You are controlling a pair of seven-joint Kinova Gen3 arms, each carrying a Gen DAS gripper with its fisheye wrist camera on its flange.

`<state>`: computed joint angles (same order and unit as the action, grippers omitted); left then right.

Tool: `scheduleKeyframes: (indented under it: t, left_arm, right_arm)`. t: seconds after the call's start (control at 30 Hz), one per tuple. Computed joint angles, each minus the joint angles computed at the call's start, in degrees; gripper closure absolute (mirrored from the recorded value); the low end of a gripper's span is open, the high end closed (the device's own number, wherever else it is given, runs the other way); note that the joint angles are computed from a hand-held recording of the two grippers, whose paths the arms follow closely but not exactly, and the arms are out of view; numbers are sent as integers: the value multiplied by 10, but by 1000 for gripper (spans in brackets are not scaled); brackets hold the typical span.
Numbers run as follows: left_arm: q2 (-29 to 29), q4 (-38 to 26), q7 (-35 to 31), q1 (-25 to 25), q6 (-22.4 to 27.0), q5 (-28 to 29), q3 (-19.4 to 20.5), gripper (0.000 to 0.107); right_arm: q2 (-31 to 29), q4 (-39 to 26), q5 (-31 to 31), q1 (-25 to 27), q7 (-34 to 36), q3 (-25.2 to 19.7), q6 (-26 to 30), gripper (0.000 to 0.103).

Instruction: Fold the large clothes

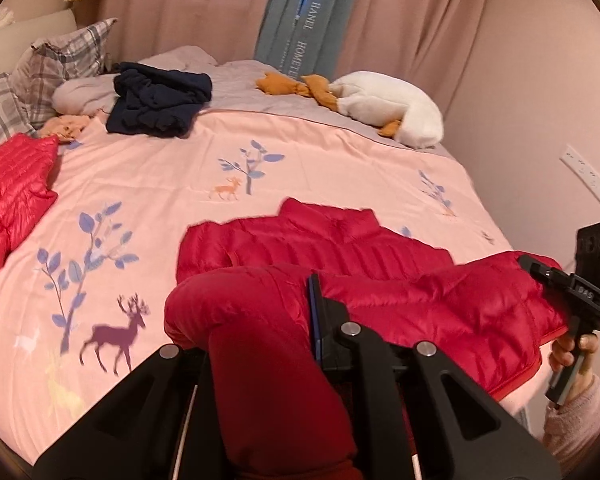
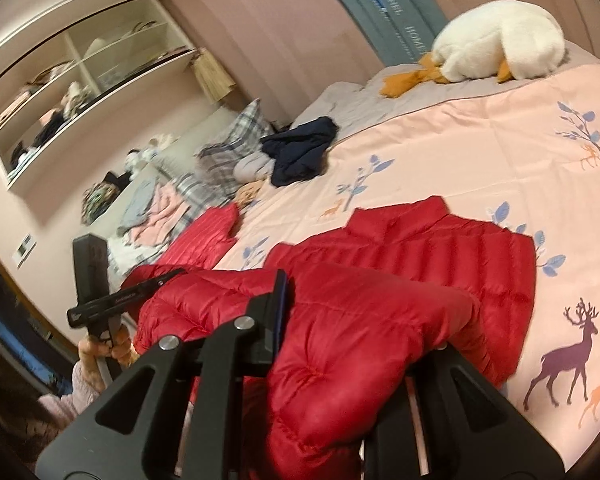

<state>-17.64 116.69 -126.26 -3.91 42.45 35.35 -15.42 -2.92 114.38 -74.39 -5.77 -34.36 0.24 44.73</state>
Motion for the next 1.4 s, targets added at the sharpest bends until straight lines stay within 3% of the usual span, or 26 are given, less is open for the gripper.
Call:
scheduleKeyframes:
  t: [0.27, 0.6, 1.4]
  left_arm:
    - [71, -31, 88, -14, -85, -69, 77, 96]
    - [133, -51, 178, -7, -146, -159, 122, 96]
    - [260, -115, 326, 2, -165, -294, 154, 95]
  right_arm:
    - [62, -39, 6, 4, -28, -19, -57, 86]
    - [125, -82, 40, 19, -79, -55, -102, 87]
    - [229, -162, 175, 55, -229, -131, -144, 87]
